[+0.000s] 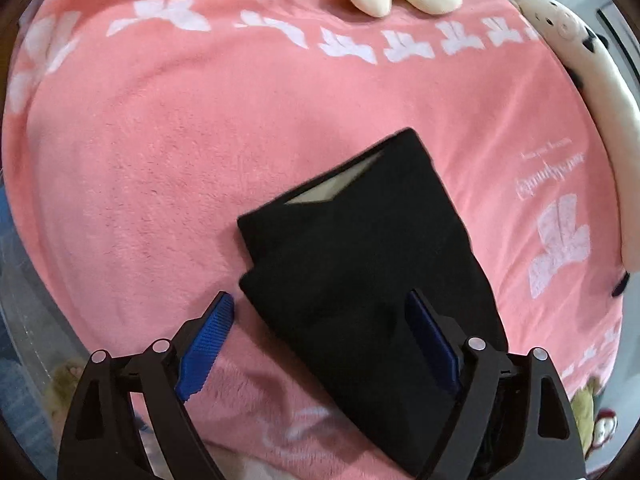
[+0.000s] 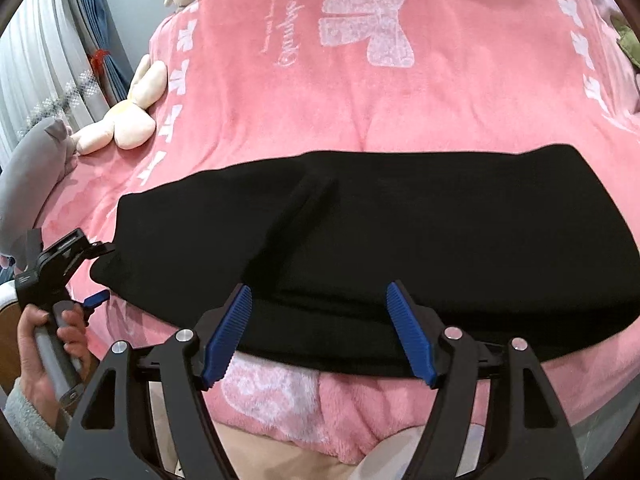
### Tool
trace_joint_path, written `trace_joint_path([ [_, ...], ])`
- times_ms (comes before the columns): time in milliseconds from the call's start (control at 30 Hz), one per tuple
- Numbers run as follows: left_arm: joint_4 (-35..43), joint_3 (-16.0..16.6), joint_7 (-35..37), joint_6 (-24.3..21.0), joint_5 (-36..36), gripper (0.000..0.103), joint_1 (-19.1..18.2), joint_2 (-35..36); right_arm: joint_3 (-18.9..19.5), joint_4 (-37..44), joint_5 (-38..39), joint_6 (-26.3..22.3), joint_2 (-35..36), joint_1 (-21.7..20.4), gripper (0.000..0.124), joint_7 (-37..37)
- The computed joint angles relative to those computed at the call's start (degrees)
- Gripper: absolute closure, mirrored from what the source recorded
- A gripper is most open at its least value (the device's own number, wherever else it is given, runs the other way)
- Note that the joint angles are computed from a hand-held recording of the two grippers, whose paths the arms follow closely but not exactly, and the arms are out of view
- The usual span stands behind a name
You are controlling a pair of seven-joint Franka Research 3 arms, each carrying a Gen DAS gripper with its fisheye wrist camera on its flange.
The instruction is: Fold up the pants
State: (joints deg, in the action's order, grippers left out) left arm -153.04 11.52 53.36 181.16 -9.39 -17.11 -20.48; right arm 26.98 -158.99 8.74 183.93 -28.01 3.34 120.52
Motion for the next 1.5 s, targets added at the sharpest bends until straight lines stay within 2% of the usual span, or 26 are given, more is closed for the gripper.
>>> trace_joint_path([
  [33, -0.21, -2.63, -0.47, 1.20, 0.14, 0.034, 2.43, 0.11, 0.04, -0.12, 0.01, 0.16, -0.17, 0.04, 0.051, 0.06],
  [67, 0.04, -3.25, 0.19, 1.96, 0.45, 0.047, 2.86, 0.36, 0.39, -0.48, 0.17, 0.91, -0.46, -0.14, 0.048, 0.36],
  [100, -0.01, -1.87, 3.14, 1.44, -0.20, 0.083, 1.59, -0.22, 0.52, -0.81, 0.35, 1.65, -0.57, -0.11, 0.047, 0.42],
  [133, 0.69, 1.51, 4.05, 1.27, 1.14, 0.091, -1.63, -0.15, 0.50, -1.22, 0.57, 2.50, -0.59, 0.05, 0.047, 0.27],
  [167, 1.27, 3.40, 3.89, 1.25, 2.56, 0.092, -3.52, -0.47, 0.23, -1.50, 0.95, 3.18, -0.41, 0.38, 0.046, 0.03],
  [200, 1.51, 3.30, 4.13, 1.39, 2.77, 0.092, -3.69, -0.93, -0.73, -1.60, 1.42, 3.61, 0.07, 1.32, 0.046, -0.39],
  [333, 3.59, -3.26, 4.63, 1.39, 6.40, 0.093, -0.27, -3.68, -5.99, -2.11, 4.19, 4.99, 1.72, 6.23, 0.046, -1.76],
  [467, 8.85, -4.16, 8.64, 0.22, 9.31, 0.093, -6.79, -4.87, -9.29, -3.45, 7.11, 7.67, 1.44, 9.81, 0.046, -3.31],
  [533, 10.51, -6.39, 9.53, -0.47, 10.07, 0.092, -7.44, -3.77, -11.58, -3.59, 8.24, 7.93, 1.72, 12.08, 0.046, -4.14],
  [567, 11.36, -6.45, 10.09, -0.74, 9.69, 0.092, -9.12, -2.62, -12.64, -3.73, 8.84, 8.10, 1.86, 13.10, 0.046, -4.36],
  [633, 11.67, -6.95, 9.72, -0.80, 8.17, 0.092, -9.94, -1.19, -17.70, -4.11, 9.21, 9.23, 2.42, 17.85, 0.046, -4.90],
  [700, 11.05, -8.88, 7.87, -0.58, 7.43, 0.092, -7.61, -0.76, -22.55, -4.78, 9.54, 10.72, 2.75, 22.33, 0.046, -4.79],
  [733, 10.21, -10.10, 6.60, -0.42, 7.54, 0.092, -5.62, -1.23, -26.78, -5.35, 8.67, 12.02, 2.81, 25.98, 0.046, -4.17],
  [767, 9.22, -11.99, 4.89, -0.31, 8.16, 0.092, -2.60, -1.88, -29.37, -5.66, 8.02, 12.75, 2.84, 28.16, 0.046, -3.75],
  [833, 7.12, -17.10, 0.20, -1.29, 10.70, 0.092, 6.22, -4.22, -33.92, -6.15, 6.16, 13.94, 2.85, 31.72, 0.046, -2.52],
  [867, 6.47, -18.50, -1.99, -2.17, 11.86, 0.092, 9.77, -5.08, -35.63, -6.18, 5.12, 14.26, 2.98, 32.98, 0.046, -1.89],
  [967, 4.93, -18.74, -6.22, -4.82, 13.91, 0.092, 14.41, -6.73, -36.39, -5.81, 3.50, 14.17, 3.50, 33.35, 0.042, -0.86],
  [1033, 5.43, -16.82, -6.50, -6.61, 14.35, 0.092, 13.45, -5.78, -34.29, -5.57, 3.73, 13.80, 3.69, 31.60, 0.042, -0.76],
  [1133, 6.48, -18.02, -7.16, -6.77, 16.35, 0.093, 13.05, -5.07, -33.11, -5.68, 3.91, 14.08, 3.70, 30.64, 0.042, -0.56],
  [1200, 7.95, -16.89, -5.21, -4.91, 16.48, 0.093, 8.91, -4.59, -33.64, -6.09, 3.58, 14.82, 3.44, 30.85, 0.042, 0.14],
  [1300, 11.53, -14.33, 0.76, -4.56, 15.75, 0.089, -0.70, -2.90, -28.81, -6.92, 5.83, 15.46, 2.18, 26.71, 0.042, -0.33],
  [1367, 14.39, -13.20, 8.87, -7.46, 13.25, 0.054, -7.13, -0.31, -24.26, -7.07, 8.06, 12.61, 0.16, 22.31, 0.042, -1.61],
  [1400, 15.37, -13.13, 11.27, -9.62, 12.58, 0.020, -8.81, 0.63, -22.20, -7.18, 9.16, 10.93, -1.07, 20.08, 0.042, -2.28],
  [1433, 15.34, -14.49, 10.54, -11.20, 14.34, 0.016, -8.48, 0.82, -20.16, -7.33, 10.16, 9.31, -2.42, 17.80, 0.041, -2.84],
  [1467, 13.99, -15.97, 10.87, -10.74, 14.59, 0.016, -7.82, 0.25, -17.86, -7.53, 10.82, 7.07, -4.40, 14.86, 0.041, -3.66],
  [1500, 12.73, -15.45, 13.20, -10.48, 13.03, 0.016, -9.07, -0.41, -16.91, -7.55, 10.80, 5.15, -6.05, 13.06, 0.041, -4.58],
])
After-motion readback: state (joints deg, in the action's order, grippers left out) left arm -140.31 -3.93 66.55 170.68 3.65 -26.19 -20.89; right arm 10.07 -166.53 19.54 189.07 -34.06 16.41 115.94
